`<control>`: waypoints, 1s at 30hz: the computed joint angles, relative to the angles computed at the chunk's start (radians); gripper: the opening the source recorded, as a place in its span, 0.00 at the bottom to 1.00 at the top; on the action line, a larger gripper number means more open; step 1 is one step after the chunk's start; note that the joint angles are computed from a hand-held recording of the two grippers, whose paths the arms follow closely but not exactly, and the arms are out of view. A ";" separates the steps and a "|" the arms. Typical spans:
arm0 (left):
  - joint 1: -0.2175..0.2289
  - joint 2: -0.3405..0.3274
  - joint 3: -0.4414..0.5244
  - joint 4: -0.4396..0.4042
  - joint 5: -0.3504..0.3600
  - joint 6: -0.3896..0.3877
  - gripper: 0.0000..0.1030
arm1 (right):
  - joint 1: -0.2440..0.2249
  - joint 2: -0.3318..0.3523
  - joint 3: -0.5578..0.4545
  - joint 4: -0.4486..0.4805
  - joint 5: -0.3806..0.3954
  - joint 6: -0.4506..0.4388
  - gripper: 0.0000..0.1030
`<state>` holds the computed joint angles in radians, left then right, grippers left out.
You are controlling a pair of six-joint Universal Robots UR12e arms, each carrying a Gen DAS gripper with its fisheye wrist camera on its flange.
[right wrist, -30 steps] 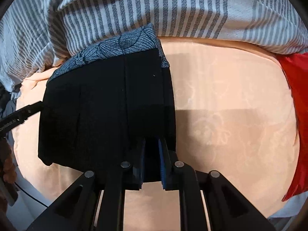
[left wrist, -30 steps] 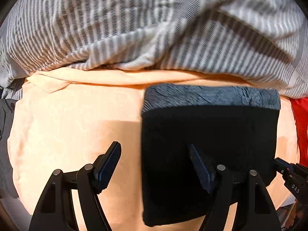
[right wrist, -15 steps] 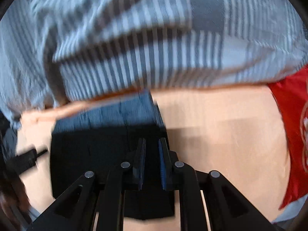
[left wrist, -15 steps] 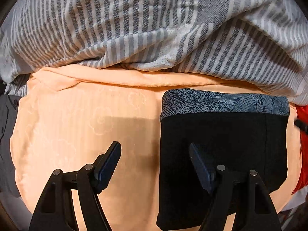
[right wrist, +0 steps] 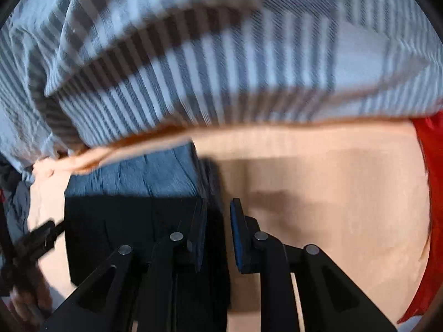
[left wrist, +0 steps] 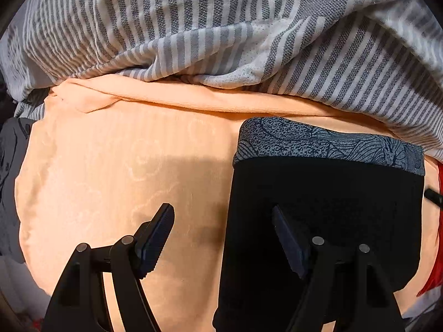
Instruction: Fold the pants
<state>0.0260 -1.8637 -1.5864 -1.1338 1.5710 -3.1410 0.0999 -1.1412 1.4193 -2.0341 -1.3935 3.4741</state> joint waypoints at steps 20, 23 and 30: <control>0.056 -0.013 0.036 -0.191 -0.269 0.257 0.72 | -0.061 -0.102 0.197 -0.086 0.273 -0.029 0.77; 0.072 -0.029 0.041 -0.236 -0.345 0.263 0.72 | -0.074 -0.085 0.195 -0.072 0.320 -0.065 0.77; 0.085 -0.069 0.062 -0.274 -0.415 0.273 0.83 | -0.118 -0.049 0.225 -0.143 0.507 -0.033 0.77</control>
